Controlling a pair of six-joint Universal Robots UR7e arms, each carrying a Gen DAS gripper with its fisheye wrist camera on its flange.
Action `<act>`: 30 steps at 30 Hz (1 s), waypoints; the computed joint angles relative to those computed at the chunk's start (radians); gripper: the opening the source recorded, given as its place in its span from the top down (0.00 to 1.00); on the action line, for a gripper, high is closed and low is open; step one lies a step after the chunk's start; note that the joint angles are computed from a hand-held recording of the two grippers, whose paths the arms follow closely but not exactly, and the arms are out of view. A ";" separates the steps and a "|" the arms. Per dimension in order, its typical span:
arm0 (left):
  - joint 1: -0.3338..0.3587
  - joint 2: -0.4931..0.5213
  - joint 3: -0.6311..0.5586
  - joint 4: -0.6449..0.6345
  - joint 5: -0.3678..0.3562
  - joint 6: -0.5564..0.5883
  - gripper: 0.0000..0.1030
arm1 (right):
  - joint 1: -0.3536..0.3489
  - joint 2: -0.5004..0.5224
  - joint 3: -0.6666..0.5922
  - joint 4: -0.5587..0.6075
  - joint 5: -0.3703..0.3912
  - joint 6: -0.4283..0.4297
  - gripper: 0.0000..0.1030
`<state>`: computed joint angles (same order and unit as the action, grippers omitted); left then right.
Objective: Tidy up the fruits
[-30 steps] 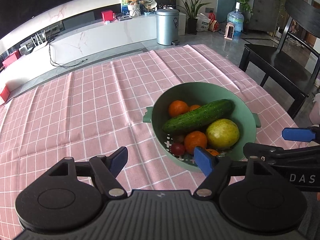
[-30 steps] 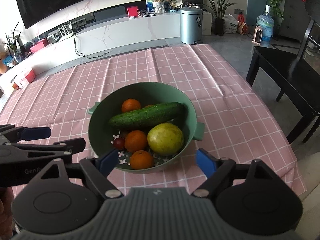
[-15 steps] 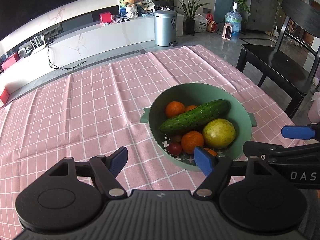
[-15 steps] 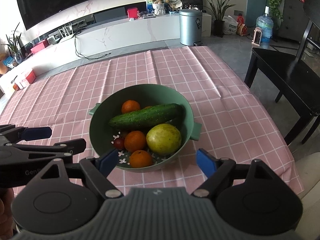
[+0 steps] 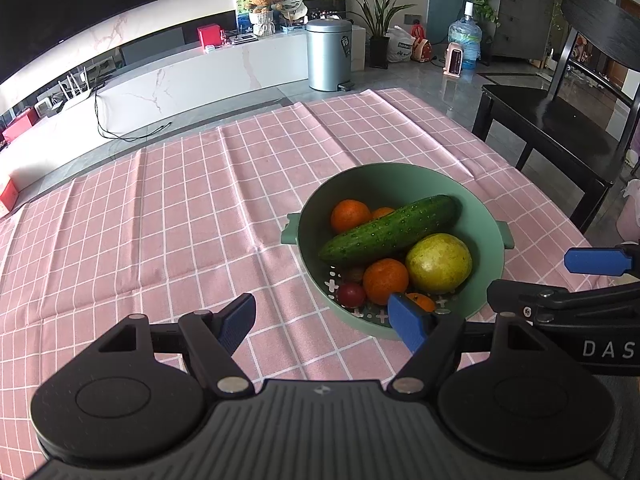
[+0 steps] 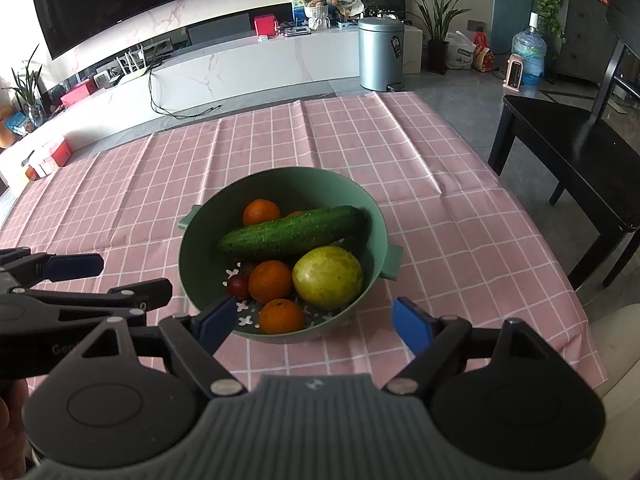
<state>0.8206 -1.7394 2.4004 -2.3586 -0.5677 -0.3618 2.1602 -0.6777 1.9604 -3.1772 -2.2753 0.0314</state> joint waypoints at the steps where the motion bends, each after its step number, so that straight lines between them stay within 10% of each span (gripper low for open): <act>1: 0.000 0.000 0.000 0.000 0.000 0.000 0.14 | 0.001 0.000 0.001 -0.001 -0.001 0.001 0.21; 30: -0.008 -0.015 -0.005 0.023 -0.001 -0.005 0.14 | 0.004 -0.005 0.007 -0.007 -0.003 -0.003 0.21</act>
<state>0.8122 -1.7547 2.3954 -2.3358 -0.5690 -0.3663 2.1644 -0.6831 1.9670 -3.1844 -2.2778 0.0283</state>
